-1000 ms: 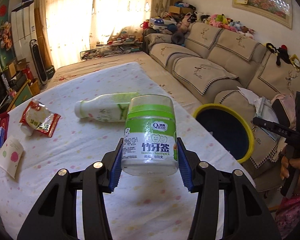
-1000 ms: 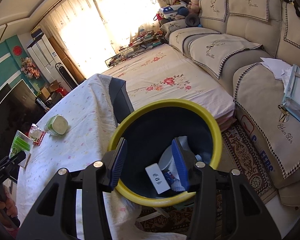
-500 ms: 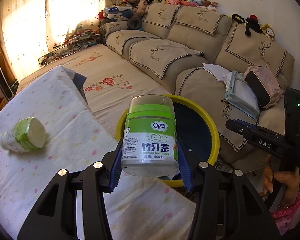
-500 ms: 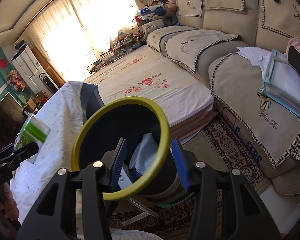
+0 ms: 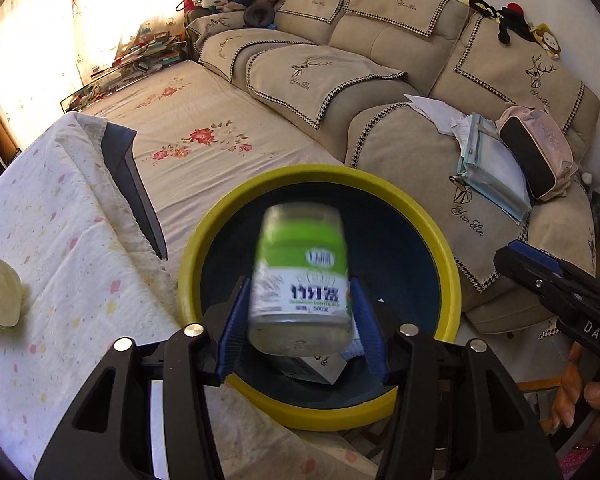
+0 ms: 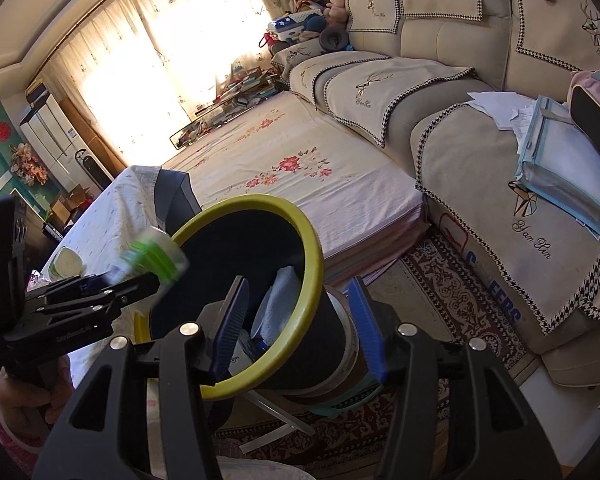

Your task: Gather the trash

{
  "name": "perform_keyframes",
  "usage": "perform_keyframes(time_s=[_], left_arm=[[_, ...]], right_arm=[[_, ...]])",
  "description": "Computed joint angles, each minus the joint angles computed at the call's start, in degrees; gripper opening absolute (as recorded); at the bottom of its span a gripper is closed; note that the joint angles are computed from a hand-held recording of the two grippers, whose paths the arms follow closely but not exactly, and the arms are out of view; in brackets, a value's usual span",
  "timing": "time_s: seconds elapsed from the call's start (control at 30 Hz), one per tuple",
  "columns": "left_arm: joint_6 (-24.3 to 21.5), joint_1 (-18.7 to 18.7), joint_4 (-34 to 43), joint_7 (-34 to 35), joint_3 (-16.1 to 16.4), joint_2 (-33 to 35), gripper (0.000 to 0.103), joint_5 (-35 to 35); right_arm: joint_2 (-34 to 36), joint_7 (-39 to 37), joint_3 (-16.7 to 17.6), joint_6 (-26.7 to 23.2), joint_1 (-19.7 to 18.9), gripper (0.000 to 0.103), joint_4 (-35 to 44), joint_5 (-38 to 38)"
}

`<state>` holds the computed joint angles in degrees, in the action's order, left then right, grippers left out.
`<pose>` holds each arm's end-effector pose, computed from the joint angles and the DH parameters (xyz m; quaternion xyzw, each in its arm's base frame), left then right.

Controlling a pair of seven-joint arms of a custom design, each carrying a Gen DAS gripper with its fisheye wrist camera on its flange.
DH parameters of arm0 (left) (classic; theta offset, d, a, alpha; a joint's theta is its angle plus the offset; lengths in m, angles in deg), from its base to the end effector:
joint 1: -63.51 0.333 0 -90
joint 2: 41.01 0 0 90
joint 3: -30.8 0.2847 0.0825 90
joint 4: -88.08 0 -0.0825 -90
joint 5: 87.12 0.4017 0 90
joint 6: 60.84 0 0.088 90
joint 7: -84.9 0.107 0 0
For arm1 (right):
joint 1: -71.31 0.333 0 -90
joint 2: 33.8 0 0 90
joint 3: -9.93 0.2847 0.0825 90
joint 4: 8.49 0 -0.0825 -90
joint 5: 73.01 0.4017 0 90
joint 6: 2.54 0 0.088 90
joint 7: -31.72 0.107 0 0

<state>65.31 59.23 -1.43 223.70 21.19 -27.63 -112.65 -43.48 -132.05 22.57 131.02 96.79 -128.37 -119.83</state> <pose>0.6585 -0.1674 0.5240 -0.3190 0.9008 -0.2853 0.0732 0.4490 0.3425 0.5060 -0.3782 0.8364 -0.2327 0.3213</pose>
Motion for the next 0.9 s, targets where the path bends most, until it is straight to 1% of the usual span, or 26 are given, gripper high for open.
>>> perform_keyframes(time_s=[0.07, 0.17, 0.27, 0.37, 0.47, 0.57, 0.73, 0.83, 0.9], left_arm=[[0.37, 0.56, -0.47, 1.08, 0.01, -0.49, 0.062, -1.35], [0.26, 1.64, -0.84, 2.90, 0.28, -1.34, 0.063, -3.38], [-0.93, 3.46, -0.99, 4.61, 0.91, -2.42, 0.064, -6.51], [-1.74, 5.74, -1.63, 6.23, 1.95, -3.77, 0.068, -10.28], [-2.80, 8.44, -1.90, 7.56, 3.34, -4.63, 0.068, -14.31], [-2.29, 11.14, -2.09, 8.58, 4.78, -5.05, 0.069, -17.43], [-0.31, 15.66, 1.00, 7.70, 6.91, -2.51, 0.072, -19.44], [1.54, 18.04, 3.83, 5.84, 7.68, 0.37, 0.072, -18.31], [1.80, 19.92, 6.89, 4.15, 7.92, 3.26, 0.072, -17.66]], right_arm=[[0.33, -0.31, -0.12, 0.34, 0.00, 0.050, 0.18, 0.24], [1.01, -0.66, -0.21, 0.50, 0.07, 0.050, 0.74, 0.53], [1.95, -1.13, -0.27, 0.48, 0.30, 0.050, 1.73, 0.71], [3.08, -2.15, -0.43, 0.46, 0.61, 0.050, 2.94, 0.98], [4.40, -3.18, -0.55, 0.37, 1.01, 0.050, 4.43, 1.29], [6.32, -4.79, -0.77, 0.23, 1.54, 0.050, 6.65, 1.81], [10.68, -8.73, -1.44, 0.19, 2.68, 0.050, 11.84, 3.23], [14.50, -12.37, -1.92, 0.19, 3.62, 0.050, 16.54, 4.55], [16.92, -14.75, -2.33, -0.21, 4.36, 0.050, 19.69, 5.40]])
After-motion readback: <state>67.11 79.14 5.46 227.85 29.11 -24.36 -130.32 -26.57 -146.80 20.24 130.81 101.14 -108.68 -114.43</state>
